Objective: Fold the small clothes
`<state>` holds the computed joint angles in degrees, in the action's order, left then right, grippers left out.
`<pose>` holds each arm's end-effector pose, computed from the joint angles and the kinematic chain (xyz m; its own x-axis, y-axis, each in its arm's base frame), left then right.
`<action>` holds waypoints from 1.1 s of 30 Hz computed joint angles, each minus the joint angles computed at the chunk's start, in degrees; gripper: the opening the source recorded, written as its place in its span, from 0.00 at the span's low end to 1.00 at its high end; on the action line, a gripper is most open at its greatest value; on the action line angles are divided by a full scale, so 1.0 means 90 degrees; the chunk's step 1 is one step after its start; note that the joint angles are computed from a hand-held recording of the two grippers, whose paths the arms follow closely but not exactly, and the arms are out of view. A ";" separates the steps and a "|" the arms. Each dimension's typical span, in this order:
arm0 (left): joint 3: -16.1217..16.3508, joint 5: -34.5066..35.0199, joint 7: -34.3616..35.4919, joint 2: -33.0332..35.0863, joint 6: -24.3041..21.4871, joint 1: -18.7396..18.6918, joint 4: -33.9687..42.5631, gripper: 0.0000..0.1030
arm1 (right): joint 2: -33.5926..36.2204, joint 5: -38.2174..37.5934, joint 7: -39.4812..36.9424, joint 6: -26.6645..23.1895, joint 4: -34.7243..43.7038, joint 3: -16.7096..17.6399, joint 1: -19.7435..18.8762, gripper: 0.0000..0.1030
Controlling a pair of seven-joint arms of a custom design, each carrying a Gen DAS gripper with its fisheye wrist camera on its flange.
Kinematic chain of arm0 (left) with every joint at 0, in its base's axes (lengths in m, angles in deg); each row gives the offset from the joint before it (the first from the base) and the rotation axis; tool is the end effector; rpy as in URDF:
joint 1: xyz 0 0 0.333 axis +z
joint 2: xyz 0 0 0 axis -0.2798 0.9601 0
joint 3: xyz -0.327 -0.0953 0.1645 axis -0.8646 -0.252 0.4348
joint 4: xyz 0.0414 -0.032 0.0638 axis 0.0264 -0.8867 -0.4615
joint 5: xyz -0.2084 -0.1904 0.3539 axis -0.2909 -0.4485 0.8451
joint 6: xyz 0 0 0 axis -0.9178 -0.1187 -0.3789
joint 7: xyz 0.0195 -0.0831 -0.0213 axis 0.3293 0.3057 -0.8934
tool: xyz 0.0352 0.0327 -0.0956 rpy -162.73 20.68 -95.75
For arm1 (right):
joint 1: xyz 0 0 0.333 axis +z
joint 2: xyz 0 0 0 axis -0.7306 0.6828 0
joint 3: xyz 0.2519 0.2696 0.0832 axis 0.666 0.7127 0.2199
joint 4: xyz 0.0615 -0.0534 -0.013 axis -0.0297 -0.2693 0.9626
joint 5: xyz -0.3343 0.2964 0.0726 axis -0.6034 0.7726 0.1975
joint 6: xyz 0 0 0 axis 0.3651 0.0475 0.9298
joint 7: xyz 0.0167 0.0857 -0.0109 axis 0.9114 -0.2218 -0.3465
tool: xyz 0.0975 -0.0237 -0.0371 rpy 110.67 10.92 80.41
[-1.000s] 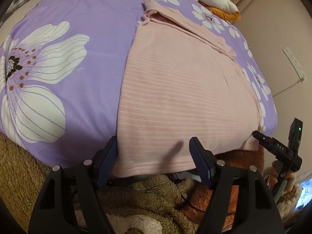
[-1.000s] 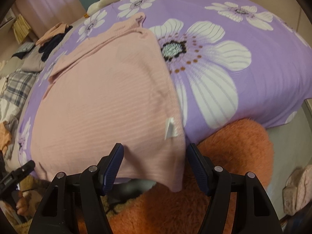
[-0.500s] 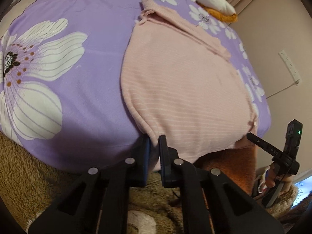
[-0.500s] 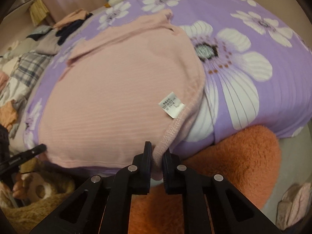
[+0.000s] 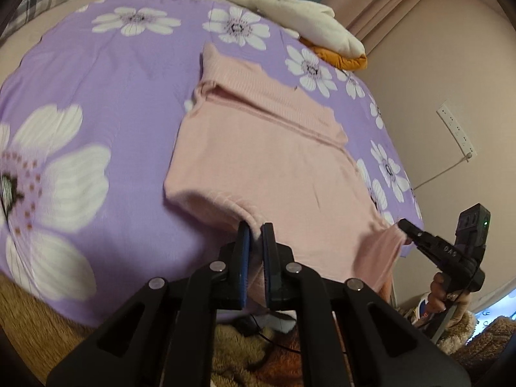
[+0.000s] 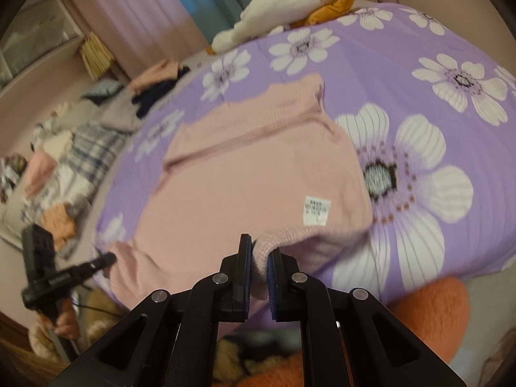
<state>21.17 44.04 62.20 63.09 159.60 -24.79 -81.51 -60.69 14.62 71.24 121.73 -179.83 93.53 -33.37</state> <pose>0.6041 -0.1640 0.5164 0.1137 -0.8514 0.5120 -0.7450 -0.4141 -0.5231 0.6932 0.2892 0.5105 0.3409 -0.8218 -0.4566 -0.7809 0.0229 -0.6242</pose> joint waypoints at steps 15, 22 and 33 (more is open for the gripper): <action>0.0089 0.1207 -0.1301 0.1325 -0.1093 0.0660 0.1763 0.02 | 0.1765 -0.2109 0.2917 -0.1324 0.2588 -0.0688 0.0224 0.10; 0.0003 0.1392 -0.1469 0.1940 -0.1788 0.0882 0.2423 0.02 | 0.2452 -0.2836 0.3793 -0.2177 0.3543 -0.0707 0.0200 0.10; -0.0079 0.1053 -0.1187 0.1686 -0.1674 0.1044 0.2239 0.14 | 0.2444 -0.2686 0.3819 -0.1932 0.3581 -0.0550 0.0006 0.10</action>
<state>20.46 53.52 51.52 78.26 144.53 -15.39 -61.36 -38.70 -9.56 105.61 104.34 -147.60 88.58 -33.32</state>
